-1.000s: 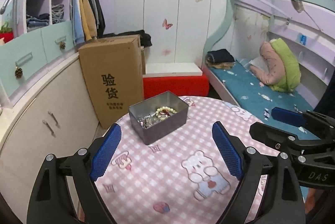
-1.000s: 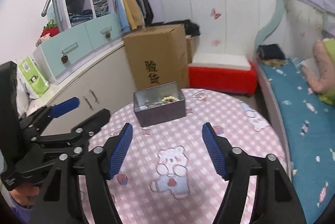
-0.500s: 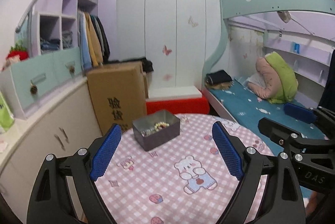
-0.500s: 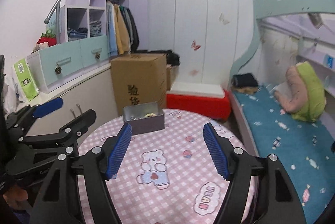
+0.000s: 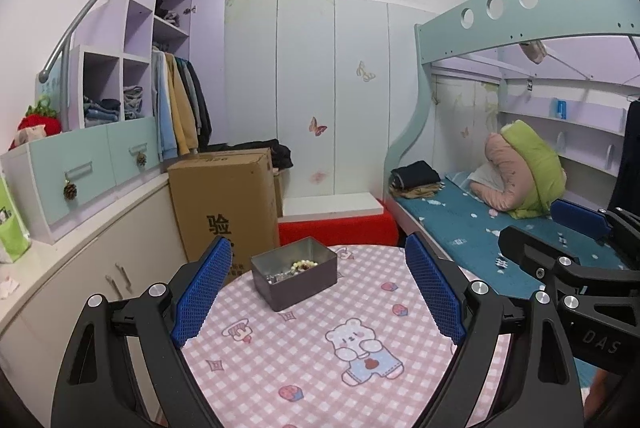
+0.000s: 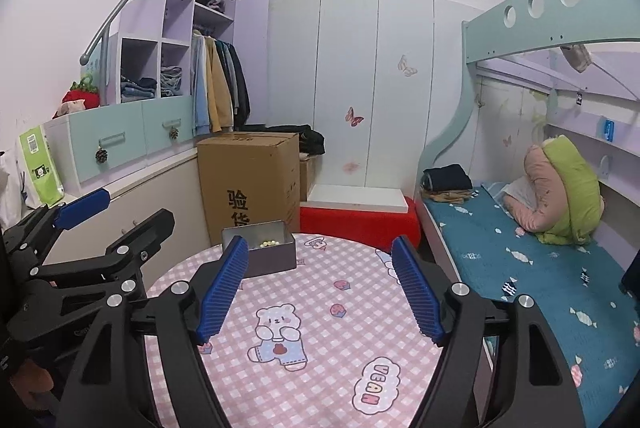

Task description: Organize jewelry

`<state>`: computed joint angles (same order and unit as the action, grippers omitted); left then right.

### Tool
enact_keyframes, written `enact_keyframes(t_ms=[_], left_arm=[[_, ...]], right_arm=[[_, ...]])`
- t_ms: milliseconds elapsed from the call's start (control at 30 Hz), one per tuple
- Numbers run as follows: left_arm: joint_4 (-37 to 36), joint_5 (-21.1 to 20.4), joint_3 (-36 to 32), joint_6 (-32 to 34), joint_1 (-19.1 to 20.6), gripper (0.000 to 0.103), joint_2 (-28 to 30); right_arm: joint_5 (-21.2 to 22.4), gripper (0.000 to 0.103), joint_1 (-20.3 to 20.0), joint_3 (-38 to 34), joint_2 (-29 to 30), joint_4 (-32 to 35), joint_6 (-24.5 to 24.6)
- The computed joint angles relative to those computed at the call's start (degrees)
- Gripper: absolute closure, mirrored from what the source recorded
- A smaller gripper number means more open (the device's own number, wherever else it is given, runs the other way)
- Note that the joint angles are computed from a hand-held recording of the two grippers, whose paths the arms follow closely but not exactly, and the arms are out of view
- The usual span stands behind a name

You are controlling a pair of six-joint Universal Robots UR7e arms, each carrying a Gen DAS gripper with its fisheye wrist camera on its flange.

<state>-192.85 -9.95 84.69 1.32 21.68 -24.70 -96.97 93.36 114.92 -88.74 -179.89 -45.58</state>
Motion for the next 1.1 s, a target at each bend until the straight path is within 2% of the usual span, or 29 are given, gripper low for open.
enact_keyframes(t_ms=[333,1100], left_arm=[[-2.9,-0.2,-0.8,2.8,0.2,0.017,0.7],[-3.0,-0.8,-1.7,3.5,1.0,0.017,1.1]], right_arm=[[-0.1,0.03,0.0,-0.6,0.3,0.0,0.1],[0.0,0.03,-0.5,-1.0,0.5,0.6,0.1]])
